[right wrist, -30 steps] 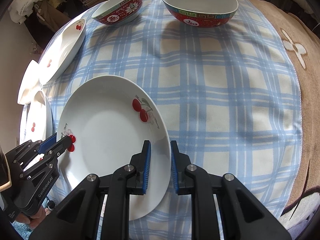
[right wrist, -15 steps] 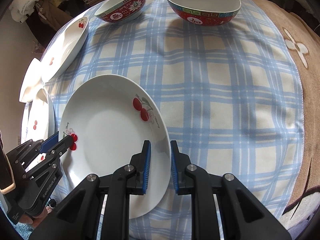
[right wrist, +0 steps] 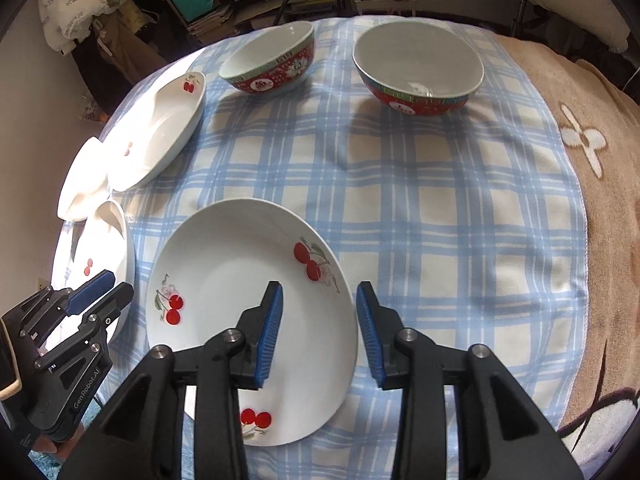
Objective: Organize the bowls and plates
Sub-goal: 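Lift the plate with both grippers and carry it toward another cherry plate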
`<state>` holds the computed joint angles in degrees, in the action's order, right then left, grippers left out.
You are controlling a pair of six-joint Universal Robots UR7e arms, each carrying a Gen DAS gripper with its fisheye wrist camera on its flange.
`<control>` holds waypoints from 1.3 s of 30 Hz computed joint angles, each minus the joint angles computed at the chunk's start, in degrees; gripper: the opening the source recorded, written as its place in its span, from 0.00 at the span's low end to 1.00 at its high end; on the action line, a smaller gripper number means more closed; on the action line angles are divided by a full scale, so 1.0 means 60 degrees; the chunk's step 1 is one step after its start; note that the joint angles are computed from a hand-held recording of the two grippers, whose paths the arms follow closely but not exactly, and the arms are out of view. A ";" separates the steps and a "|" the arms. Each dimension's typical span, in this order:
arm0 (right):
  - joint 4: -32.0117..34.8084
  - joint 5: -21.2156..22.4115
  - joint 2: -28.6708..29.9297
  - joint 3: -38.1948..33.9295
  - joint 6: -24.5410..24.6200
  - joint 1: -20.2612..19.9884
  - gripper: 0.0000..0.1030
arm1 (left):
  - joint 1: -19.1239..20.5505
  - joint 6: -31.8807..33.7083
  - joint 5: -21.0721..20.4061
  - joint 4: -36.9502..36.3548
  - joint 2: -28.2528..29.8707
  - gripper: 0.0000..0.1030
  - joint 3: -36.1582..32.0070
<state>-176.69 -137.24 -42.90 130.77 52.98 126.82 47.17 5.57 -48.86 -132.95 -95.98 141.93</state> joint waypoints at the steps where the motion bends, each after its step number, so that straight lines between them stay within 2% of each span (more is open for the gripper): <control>1: -0.0068 -0.0196 0.0046 -0.0088 -0.0108 0.0146 0.65 | 0.0069 0.0006 0.0094 0.0034 -0.0079 0.35 -0.0087; 2: -0.0125 -0.0367 0.0115 -0.0194 -0.0213 0.0268 0.70 | 0.0147 0.0010 0.0239 0.0034 -0.0133 0.41 -0.0168; 4: -0.0243 -0.0570 0.0274 -0.0439 -0.0507 0.0432 0.84 | 0.0300 -0.0004 0.0513 0.0038 -0.0228 0.46 -0.0315; 6: -0.0338 -0.0680 0.0477 -0.0761 -0.0927 0.0550 0.92 | 0.0528 -0.0057 0.0690 0.0173 -0.0268 0.50 -0.0554; 9: -0.0401 -0.0807 0.0815 -0.1274 -0.1657 0.0708 0.97 | 0.0781 -0.0170 0.0936 0.0266 -0.0321 0.68 -0.0829; 10: -0.0424 -0.0846 0.0928 -0.1430 -0.1870 0.0761 0.98 | 0.0844 -0.0171 0.1078 0.0216 -0.0318 0.77 -0.0880; 11: -0.0409 -0.0860 0.1032 -0.1596 -0.2043 0.0792 0.99 | 0.0912 -0.0126 0.1206 0.0163 -0.0337 0.81 -0.0933; 16: -0.0392 -0.0429 0.1471 -0.2335 -0.2795 0.0756 0.99 | 0.1346 -0.0133 0.1464 0.0588 -0.0293 0.83 -0.1424; 21: 0.0525 -0.0146 0.1755 -0.3112 -0.3194 0.0801 0.99 | 0.1881 -0.0211 0.1463 0.0856 -0.0133 0.83 -0.2012; 25: 0.1073 -0.0157 0.2029 -0.3734 -0.3454 0.0816 0.99 | 0.2238 -0.0088 0.1350 0.0836 0.0025 0.83 -0.2347; 28: 0.1067 -0.0039 0.2297 -0.4144 -0.3688 0.0737 0.99 | 0.2596 -0.0128 0.1020 0.0851 0.0137 0.83 -0.2579; 34: 0.1293 0.0189 0.2806 -0.4771 -0.3488 0.0474 0.99 | 0.3245 -0.0029 0.1029 0.0344 0.0623 0.83 -0.2699; 39: 0.1106 0.0396 0.3124 -0.4883 -0.3515 0.0278 0.98 | 0.3700 -0.0248 0.0943 0.0447 0.1018 0.83 -0.2996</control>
<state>-170.06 -134.86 -24.16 101.47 31.89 128.49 69.37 4.08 -43.21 -130.27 -89.87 123.96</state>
